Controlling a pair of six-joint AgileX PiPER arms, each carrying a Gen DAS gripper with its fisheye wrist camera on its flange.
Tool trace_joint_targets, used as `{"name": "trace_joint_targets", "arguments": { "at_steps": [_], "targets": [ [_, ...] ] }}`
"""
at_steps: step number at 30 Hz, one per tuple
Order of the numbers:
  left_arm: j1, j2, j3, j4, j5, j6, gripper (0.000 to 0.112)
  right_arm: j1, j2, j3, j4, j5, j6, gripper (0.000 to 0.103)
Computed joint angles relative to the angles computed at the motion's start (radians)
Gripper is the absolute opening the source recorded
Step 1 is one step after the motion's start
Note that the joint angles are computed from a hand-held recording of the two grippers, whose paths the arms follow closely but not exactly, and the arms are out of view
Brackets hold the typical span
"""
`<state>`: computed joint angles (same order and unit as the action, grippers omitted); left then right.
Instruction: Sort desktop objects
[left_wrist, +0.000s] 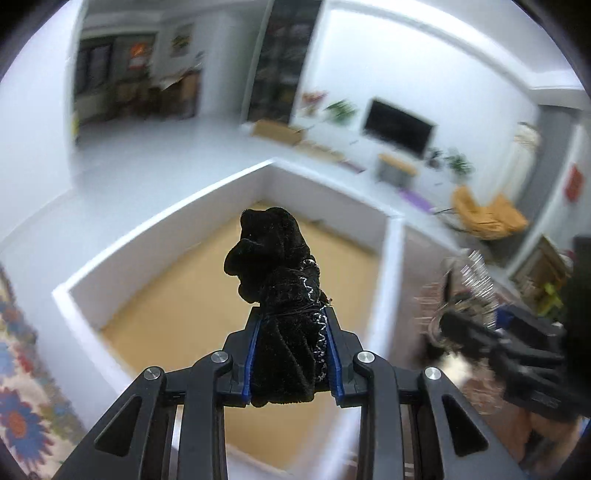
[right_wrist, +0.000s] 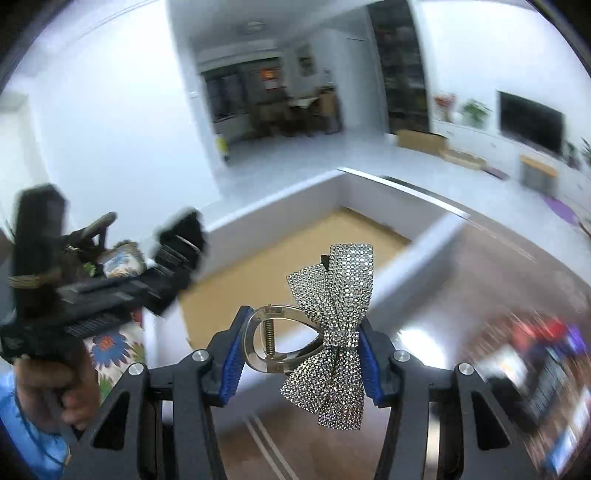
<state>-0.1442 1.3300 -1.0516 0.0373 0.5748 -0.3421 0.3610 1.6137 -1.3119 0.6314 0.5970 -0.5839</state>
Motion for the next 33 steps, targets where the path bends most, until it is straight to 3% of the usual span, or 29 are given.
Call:
{"name": "trace_joint_targets", "arguments": {
  "at_steps": [2, 6, 8, 9, 10, 14, 17, 20, 24, 26, 29, 33],
  "targets": [
    [0.069, 0.067, -0.023, -0.055, 0.016, 0.076, 0.03, 0.081, 0.129, -0.137, -0.091, 0.001, 0.095, 0.053],
    [0.155, 0.182, -0.059, -0.132, 0.055, 0.189, 0.034, 0.177, 0.384, -0.419, -0.293, 0.104, 0.305, 0.053],
    [0.151, 0.208, -0.043, -0.113, 0.06, 0.159, 0.048, 0.169, 0.491, -0.533, -0.296, 0.172, 0.328, 0.054],
    [0.15, 0.226, -0.047, -0.094, 0.07, 0.136, 0.06, 0.173, 0.525, -0.574, -0.312, 0.208, 0.36, 0.055],
    [0.134, 0.24, -0.053, -0.049, 0.069, 0.081, 0.064, 0.171, 0.545, -0.587, -0.328, 0.213, 0.386, 0.059],
    [0.092, 0.165, 0.022, 0.065, 0.012, -0.065, 0.065, 0.13, 0.419, -0.384, -0.227, 0.056, 0.327, 0.082],
    [0.005, 0.086, 0.064, 0.143, -0.015, -0.192, 0.065, 0.074, 0.239, -0.147, -0.114, -0.067, 0.199, 0.086],
    [-0.166, 0.022, 0.076, 0.191, -0.034, -0.287, 0.067, -0.011, 0.06, 0.086, 0.019, -0.165, 0.026, 0.094],
    [-0.443, -0.004, 0.125, 0.282, -0.113, -0.44, 0.092, -0.218, -0.171, 0.425, 0.198, -0.261, -0.308, 0.099],
    [-0.598, 0.073, 0.115, 0.395, -0.155, -0.572, 0.095, -0.335, -0.237, 0.536, 0.221, -0.266, -0.412, 0.099],
    [-0.703, 0.217, 0.062, 0.488, -0.15, -0.669, 0.095, -0.553, -0.273, 0.672, 0.249, -0.245, -0.572, 0.099],
    [-0.75, 0.465, -0.089, 0.404, -0.113, -0.589, 0.095, -0.76, -0.234, 0.767, 0.291, -0.266, -0.759, 0.099]
  ]
}}
